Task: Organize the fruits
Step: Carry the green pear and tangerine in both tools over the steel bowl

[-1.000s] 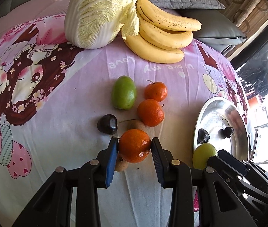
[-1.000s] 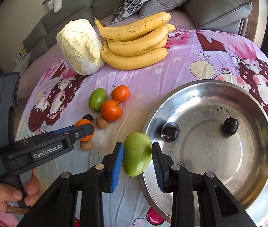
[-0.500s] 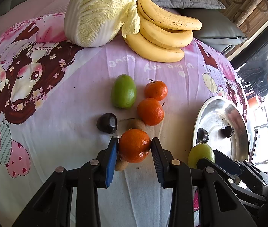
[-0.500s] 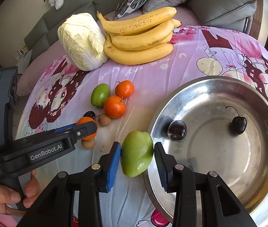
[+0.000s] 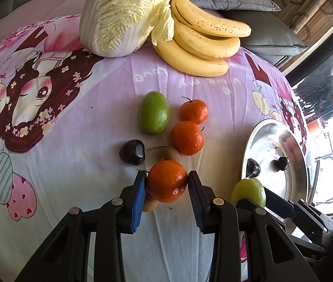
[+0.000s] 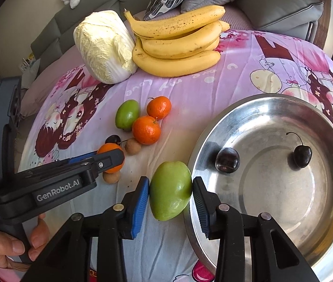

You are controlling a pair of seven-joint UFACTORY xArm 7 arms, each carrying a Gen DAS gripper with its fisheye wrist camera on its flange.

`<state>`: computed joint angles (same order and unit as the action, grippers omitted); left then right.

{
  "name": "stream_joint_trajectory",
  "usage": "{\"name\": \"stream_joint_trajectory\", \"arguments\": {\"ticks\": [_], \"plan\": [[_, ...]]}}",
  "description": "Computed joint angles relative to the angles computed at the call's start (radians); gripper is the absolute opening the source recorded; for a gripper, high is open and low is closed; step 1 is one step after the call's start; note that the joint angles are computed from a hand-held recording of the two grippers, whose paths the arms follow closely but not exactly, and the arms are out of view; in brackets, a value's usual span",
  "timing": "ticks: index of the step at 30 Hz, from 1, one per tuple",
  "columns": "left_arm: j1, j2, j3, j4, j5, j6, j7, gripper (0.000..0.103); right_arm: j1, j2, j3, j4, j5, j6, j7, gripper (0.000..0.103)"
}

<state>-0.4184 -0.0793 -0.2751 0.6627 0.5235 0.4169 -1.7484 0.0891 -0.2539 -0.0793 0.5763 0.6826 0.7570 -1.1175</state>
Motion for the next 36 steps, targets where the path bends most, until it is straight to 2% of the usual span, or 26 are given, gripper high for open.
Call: {"name": "stream_joint_trajectory", "arguments": {"ticks": [18, 30, 36], "plan": [[-0.015, 0.019, -0.005, 0.042, 0.012, 0.03, -0.001, 0.038, -0.051, -0.003, -0.035, 0.047, 0.02, 0.084, 0.003, 0.041], [-0.093, 0.139, 0.024, 0.181, 0.018, 0.031, 0.069, 0.038, -0.139, 0.099, -0.052, 0.131, 0.02, 0.062, 0.017, 0.041], [-0.148, 0.222, 0.047, 0.29, 0.001, 0.056, 0.143, 0.038, -0.198, 0.169, -0.054, 0.19, 0.028, 0.04, 0.02, 0.041]]}}
